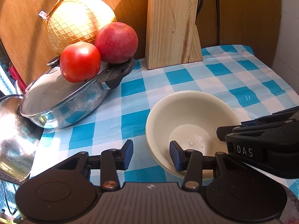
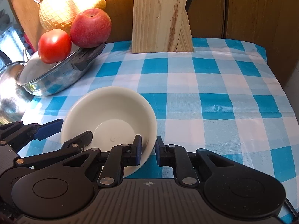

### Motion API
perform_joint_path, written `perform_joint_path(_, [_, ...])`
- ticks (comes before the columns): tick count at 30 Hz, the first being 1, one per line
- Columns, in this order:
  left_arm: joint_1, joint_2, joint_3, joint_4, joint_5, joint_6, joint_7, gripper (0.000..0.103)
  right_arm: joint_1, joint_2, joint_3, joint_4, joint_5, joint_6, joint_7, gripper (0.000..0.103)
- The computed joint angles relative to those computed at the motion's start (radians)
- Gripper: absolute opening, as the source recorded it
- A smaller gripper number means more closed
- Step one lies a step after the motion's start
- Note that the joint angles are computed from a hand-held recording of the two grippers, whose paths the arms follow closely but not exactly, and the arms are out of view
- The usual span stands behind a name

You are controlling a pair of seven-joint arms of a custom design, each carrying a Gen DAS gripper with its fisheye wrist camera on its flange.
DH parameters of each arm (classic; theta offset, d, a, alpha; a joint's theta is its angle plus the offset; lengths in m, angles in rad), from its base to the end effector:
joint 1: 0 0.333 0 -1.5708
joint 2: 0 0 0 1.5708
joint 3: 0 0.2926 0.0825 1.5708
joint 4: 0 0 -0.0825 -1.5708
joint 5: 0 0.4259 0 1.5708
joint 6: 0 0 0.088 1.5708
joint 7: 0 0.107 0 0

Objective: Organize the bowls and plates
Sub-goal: 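Close the right gripper on the nested bowls rim and lift them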

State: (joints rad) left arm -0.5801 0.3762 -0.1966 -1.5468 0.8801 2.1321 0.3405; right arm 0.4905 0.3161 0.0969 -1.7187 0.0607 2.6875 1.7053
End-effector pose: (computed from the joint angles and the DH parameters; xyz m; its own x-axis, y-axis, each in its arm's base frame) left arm 0.5527 -0.4718 0.4359 0.1339 -0.9766 -0.1682 -0.7518 0.0105 -0.6593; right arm 0.6056 0.3929 0.4379 0.4266 -0.8893 -0.1647 -0.7662 -0.2586 -0.5883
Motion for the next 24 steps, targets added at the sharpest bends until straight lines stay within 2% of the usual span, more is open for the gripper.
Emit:
perform_joint_path(9, [0.003,0.011,0.000,0.011,-0.017,0.024,0.021,0.022,-0.005,0.001,0.005,0.001,0.015,0.000,-0.010,0.020])
perform_joint_path(24, [-0.005,0.014,0.007,0.012,0.002,0.028,0.021,0.021,-0.006,0.003,0.004,0.006,0.026,-0.008,-0.015,0.020])
